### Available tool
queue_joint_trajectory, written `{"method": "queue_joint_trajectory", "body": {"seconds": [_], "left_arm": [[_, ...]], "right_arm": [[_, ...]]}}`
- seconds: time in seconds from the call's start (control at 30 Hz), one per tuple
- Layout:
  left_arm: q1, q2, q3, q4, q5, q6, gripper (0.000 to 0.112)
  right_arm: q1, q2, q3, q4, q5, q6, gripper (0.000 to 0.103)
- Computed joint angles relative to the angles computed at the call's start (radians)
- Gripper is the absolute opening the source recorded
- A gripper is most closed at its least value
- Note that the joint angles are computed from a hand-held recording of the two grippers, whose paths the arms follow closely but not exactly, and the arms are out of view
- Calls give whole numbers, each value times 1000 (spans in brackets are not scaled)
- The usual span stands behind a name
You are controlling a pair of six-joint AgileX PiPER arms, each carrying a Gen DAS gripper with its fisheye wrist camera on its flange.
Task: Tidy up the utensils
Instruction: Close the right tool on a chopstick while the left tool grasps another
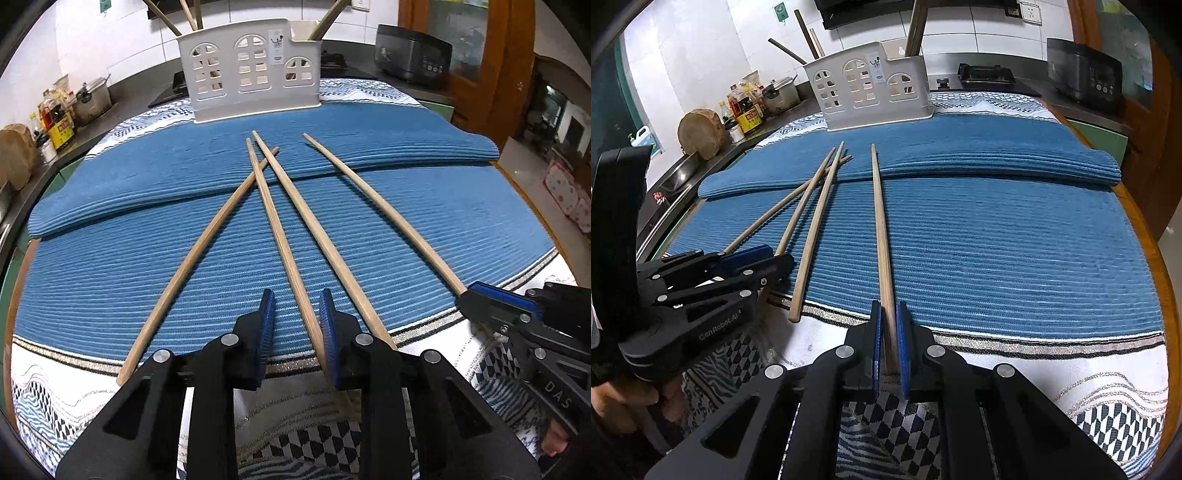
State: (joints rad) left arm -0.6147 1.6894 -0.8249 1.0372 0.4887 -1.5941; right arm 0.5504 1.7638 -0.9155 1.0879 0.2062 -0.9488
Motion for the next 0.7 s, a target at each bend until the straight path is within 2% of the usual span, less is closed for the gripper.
{"method": "queue_joint_trajectory", "body": {"seconds": [0.07,0.2,0.3,0.4,0.57,0.7], "left_arm": [[19,-13,11,-18,-31,27,12],[80,-55,63,-35,-137,59,10],[102,-67,81,-61,-177,104,9],[109,-65,79,-71,-188,104,10],[80,-40,44,-81,-129,160,10],[116,-70,70,-116,-185,202,8]], "right_arm": [[9,-1,-1,-35,-12,33,8],[23,-16,16,27,-30,-27,7],[44,-27,22,13,-50,-9,7],[59,-29,23,-25,-67,37,7],[63,-21,16,-38,-70,60,7],[66,-38,20,-24,-71,50,7]]}}
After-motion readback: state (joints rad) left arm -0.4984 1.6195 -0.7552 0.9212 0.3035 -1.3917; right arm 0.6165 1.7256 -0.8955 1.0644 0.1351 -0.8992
